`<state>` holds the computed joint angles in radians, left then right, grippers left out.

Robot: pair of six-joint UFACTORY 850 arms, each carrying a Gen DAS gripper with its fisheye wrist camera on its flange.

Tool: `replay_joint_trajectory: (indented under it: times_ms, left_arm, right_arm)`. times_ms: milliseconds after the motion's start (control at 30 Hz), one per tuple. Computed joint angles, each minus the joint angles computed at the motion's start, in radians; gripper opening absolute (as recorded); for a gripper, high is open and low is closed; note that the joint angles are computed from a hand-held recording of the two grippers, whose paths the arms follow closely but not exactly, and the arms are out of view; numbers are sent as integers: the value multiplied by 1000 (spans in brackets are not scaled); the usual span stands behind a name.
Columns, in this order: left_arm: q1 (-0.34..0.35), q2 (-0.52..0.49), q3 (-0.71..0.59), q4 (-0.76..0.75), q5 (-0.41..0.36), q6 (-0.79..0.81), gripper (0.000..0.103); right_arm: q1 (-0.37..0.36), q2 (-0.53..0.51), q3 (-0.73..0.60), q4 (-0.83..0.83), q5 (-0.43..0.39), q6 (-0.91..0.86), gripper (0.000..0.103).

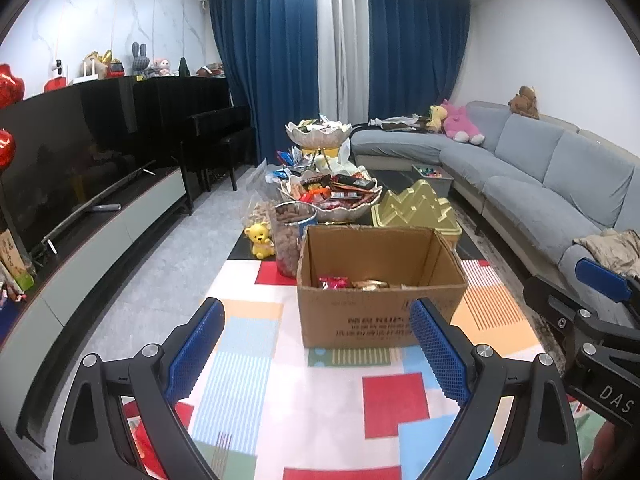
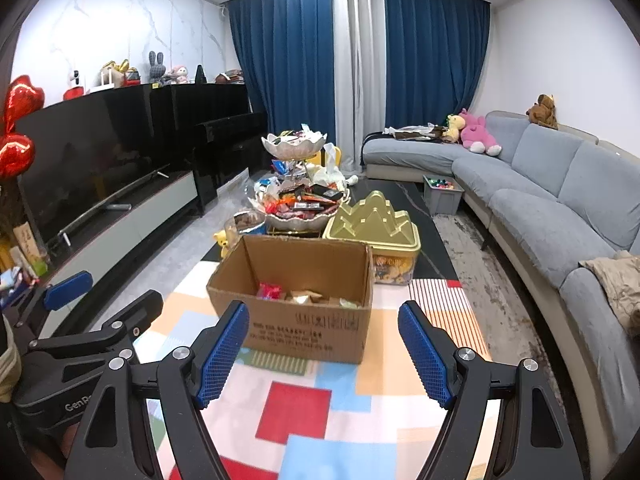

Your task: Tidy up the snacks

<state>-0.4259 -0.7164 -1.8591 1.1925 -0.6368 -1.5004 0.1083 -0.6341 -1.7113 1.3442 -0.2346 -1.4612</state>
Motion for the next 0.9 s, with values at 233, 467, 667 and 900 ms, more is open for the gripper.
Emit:
replay_joint_trajectory:
  times_ms: [233,467,667,900]
  left_arm:
    - [-36,93,150,44,-14,-76,95]
    - [-74,159,261,60,-31,-133,95]
    - [-100,206,326,68,-46,-168,95]
    - [-128,247,385,74,-65,-204,95]
  right_arm:
    - [-11,108,166,229,7,-255,78]
    - [-26,188,289,321,1,-343,78]
    - [-44,235,359,289,1,-301,78]
    - [-56,301,449,403,2,-423,78]
